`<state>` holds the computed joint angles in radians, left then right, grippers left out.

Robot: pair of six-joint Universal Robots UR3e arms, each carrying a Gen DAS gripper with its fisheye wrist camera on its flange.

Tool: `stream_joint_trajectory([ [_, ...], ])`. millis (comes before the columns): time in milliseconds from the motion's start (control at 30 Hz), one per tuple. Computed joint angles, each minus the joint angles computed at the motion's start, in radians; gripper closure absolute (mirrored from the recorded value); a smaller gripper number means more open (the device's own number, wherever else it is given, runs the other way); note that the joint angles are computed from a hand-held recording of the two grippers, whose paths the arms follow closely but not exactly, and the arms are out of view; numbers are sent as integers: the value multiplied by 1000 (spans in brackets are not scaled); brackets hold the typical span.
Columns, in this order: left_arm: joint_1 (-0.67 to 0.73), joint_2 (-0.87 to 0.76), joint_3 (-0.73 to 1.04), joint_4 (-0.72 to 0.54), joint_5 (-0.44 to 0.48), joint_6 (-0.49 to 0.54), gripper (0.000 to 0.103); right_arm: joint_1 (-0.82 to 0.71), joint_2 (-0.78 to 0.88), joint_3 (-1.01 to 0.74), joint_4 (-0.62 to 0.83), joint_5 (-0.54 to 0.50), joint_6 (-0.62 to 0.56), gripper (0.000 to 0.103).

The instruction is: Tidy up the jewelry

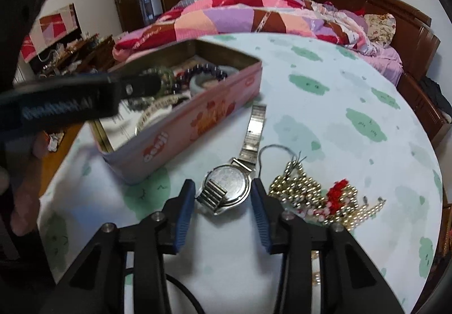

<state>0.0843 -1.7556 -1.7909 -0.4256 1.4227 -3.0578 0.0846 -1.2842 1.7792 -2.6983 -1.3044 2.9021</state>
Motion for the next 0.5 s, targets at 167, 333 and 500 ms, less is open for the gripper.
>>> stream_joint_trajectory([
  [167, -10, 12, 1, -10, -12, 8, 38, -42, -39, 13, -10, 28, 6, 61],
  [333, -63, 7, 19, -11, -27, 43, 38, -123, -88, 28, -12, 63, 12, 101],
  [500, -135, -26, 61, -23, -13, 74, 38, -200, -89, 3, 21, 93, 10, 96],
])
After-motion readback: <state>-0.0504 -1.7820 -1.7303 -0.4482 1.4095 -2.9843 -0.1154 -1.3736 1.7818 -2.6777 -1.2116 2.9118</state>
